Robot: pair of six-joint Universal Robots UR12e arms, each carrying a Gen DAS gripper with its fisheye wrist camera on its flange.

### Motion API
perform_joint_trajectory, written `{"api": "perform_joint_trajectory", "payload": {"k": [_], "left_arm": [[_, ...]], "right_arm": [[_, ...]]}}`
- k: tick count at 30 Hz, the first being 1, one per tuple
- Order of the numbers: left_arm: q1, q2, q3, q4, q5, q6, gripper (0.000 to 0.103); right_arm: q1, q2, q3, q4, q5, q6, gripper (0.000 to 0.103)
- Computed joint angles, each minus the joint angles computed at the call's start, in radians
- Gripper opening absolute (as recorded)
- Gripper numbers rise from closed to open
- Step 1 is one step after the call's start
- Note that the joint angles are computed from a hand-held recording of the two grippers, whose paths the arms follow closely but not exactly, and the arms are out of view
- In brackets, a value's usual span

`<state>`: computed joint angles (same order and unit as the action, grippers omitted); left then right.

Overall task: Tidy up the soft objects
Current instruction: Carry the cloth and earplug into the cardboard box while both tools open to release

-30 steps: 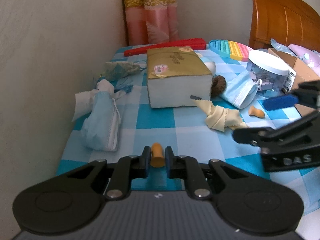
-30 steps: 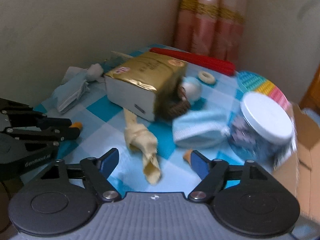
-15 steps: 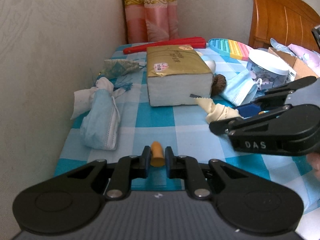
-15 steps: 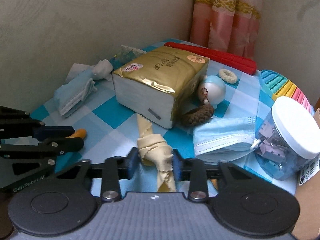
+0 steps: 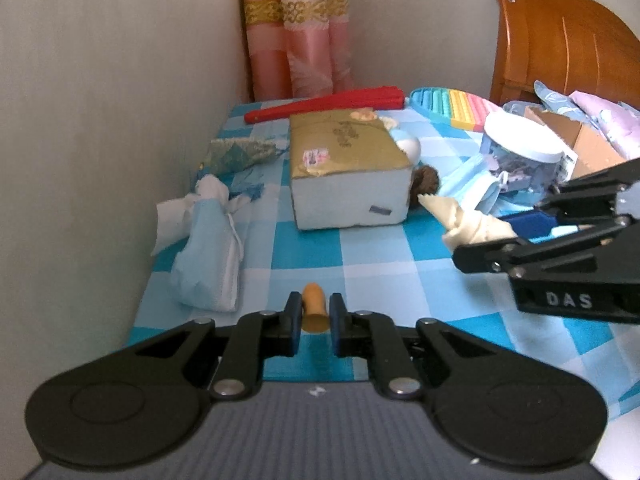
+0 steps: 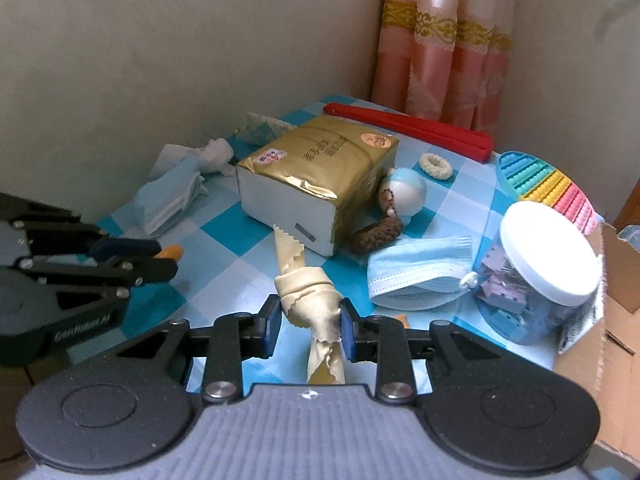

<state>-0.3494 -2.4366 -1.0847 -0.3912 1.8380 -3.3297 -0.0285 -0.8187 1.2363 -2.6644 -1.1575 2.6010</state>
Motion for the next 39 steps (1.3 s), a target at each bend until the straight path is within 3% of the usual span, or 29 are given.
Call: {"api": "perform_joint_trajectory", "payload": {"k": [8, 16, 22, 28, 29, 32, 35, 39], "left_arm": [[-0.011, 0.023, -0.003, -0.001, -0.006, 0.037, 0.012], [-0.024, 0.028, 0.025, -0.022, -0.058, 0.067, 0.012], [-0.034, 0.005, 0.081, -0.042, -0.1, 0.092, 0.012], [-0.042, -0.031, 0.158, -0.084, -0.139, 0.119, 0.012], [-0.043, -0.039, 0.174, -0.094, -0.149, 0.119, 0.012], [-0.046, -0.058, 0.214, -0.129, -0.164, 0.127, 0.012], [-0.049, -0.077, 0.258, -0.174, -0.174, 0.152, 0.012], [-0.054, -0.103, 0.324, -0.236, -0.194, 0.19, 0.012]], "right_arm": [[-0.03, -0.056, 0.063, -0.035, 0.026, -0.006, 0.035], [-0.075, -0.091, 0.088, -0.071, 0.012, 0.007, 0.035], [-0.108, -0.084, 0.026, 0.019, -0.026, -0.043, 0.035], [-0.127, -0.053, -0.061, 0.109, -0.113, -0.096, 0.035], [-0.128, -0.046, -0.077, 0.129, -0.122, -0.096, 0.036], [-0.132, -0.028, -0.113, 0.185, -0.137, -0.09, 0.057], [-0.138, -0.025, -0.114, 0.199, -0.115, -0.099, 0.058], [-0.146, -0.043, -0.071, 0.159, -0.079, -0.081, 0.07]]}}
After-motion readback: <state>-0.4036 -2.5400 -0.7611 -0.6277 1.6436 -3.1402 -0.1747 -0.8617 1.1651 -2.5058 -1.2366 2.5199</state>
